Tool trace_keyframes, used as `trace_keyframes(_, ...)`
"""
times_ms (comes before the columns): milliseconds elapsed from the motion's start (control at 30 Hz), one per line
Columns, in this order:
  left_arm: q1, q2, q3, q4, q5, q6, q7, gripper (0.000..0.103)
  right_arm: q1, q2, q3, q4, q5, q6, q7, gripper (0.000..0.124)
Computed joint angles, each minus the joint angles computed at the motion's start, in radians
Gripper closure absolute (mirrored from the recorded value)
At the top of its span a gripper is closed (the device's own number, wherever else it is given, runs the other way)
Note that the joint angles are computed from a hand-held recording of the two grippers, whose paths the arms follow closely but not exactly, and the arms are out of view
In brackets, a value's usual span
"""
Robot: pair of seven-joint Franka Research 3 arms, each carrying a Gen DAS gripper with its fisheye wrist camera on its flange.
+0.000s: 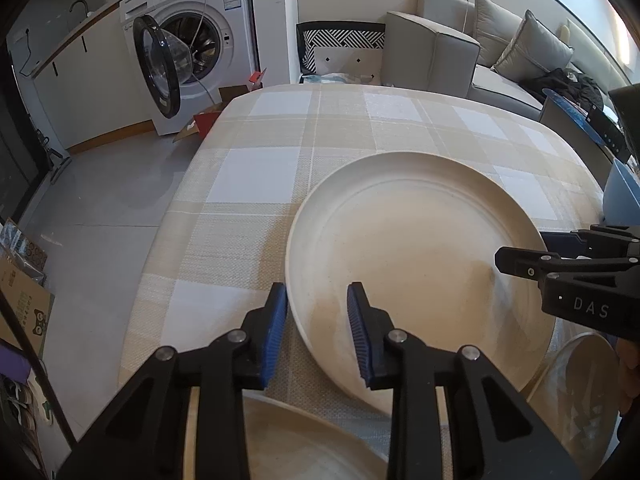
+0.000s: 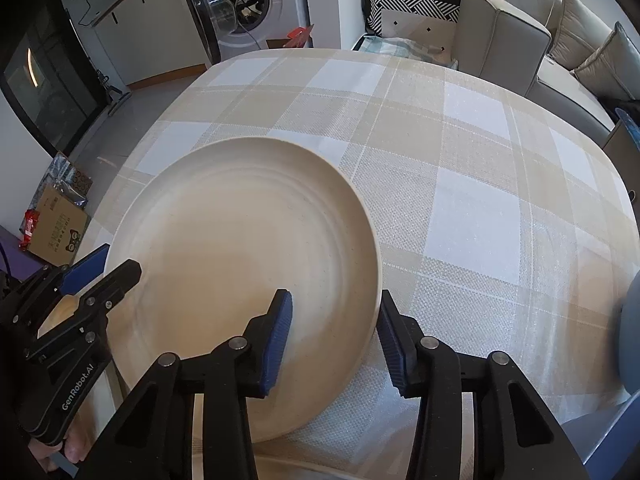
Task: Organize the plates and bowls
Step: 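Close both grippers on the plate rim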
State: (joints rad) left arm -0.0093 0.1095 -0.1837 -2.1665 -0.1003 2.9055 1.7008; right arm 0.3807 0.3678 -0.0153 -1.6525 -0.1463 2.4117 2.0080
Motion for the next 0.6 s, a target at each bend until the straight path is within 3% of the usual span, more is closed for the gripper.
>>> trace_keyframes(200, 0.006, -0.007, -0.005, 0.001, -0.039, -0.013, 0.021, 0.080, 0.024, -0.003, -0.022, -0.004, -0.069, -0.012, 0.062, 0.093)
trace_keyframes(600, 0.004, -0.016, -0.002, 0.004, -0.078, -0.006, 0.049, 0.083, 0.024, -0.020, -0.018, -0.019, -0.118, -0.013, 0.097, 0.100)
